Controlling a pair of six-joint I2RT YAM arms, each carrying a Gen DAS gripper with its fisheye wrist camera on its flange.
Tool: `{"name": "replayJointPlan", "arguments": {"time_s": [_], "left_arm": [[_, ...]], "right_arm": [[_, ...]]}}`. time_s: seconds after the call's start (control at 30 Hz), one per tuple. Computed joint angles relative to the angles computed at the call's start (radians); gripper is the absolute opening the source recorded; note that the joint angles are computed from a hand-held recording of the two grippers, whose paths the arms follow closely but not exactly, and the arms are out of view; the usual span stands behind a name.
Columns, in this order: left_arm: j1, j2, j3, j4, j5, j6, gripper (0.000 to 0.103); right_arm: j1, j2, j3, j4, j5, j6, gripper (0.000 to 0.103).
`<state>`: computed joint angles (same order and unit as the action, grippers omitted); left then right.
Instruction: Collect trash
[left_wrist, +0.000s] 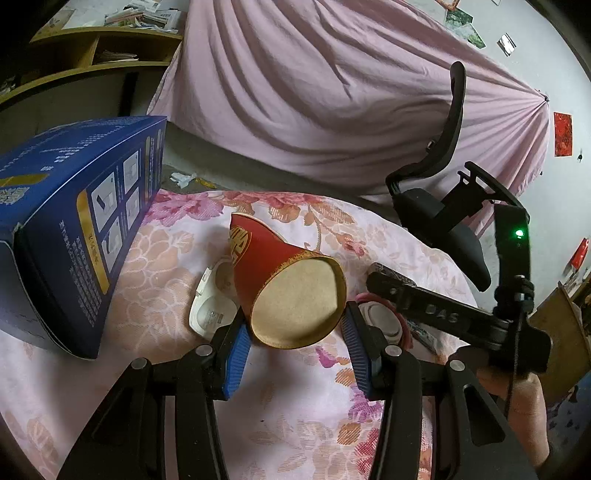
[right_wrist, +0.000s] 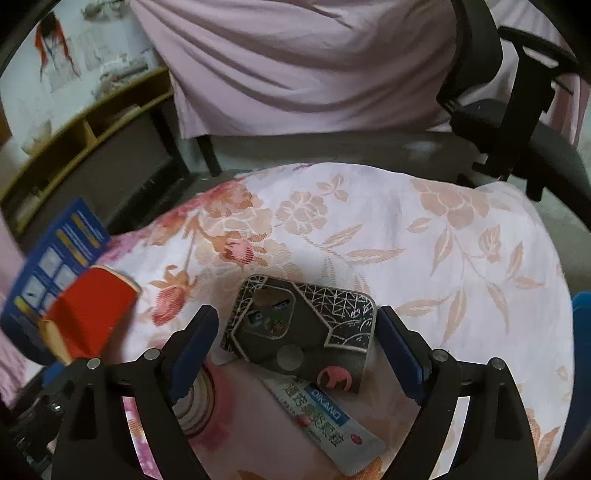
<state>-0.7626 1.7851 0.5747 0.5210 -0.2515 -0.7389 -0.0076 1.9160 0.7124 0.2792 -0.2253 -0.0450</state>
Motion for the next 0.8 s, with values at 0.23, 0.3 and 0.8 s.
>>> {"name": "replayJointPlan", "arguments": {"time_s": [0.23,0.3,0.8], "left_arm": [[0.003,0.002,0.005,-0.002,0.006,0.003,0.042],[-0.001,-0.002,-0.002,0.009,0.003,0.005,0.042],[-0.082,0.012,-0.001,0.114,-0.096,0.085,0.031]], "right_arm": [[0.036,0.003,-0.017,0.023,0.089,-0.012,0.083],[0.026,-0.006,-0.034,0.039,0.074,-0.014,0.082],[-0.149,-0.272,-0.487,0.636,-0.125,0.046,0.082]]}}
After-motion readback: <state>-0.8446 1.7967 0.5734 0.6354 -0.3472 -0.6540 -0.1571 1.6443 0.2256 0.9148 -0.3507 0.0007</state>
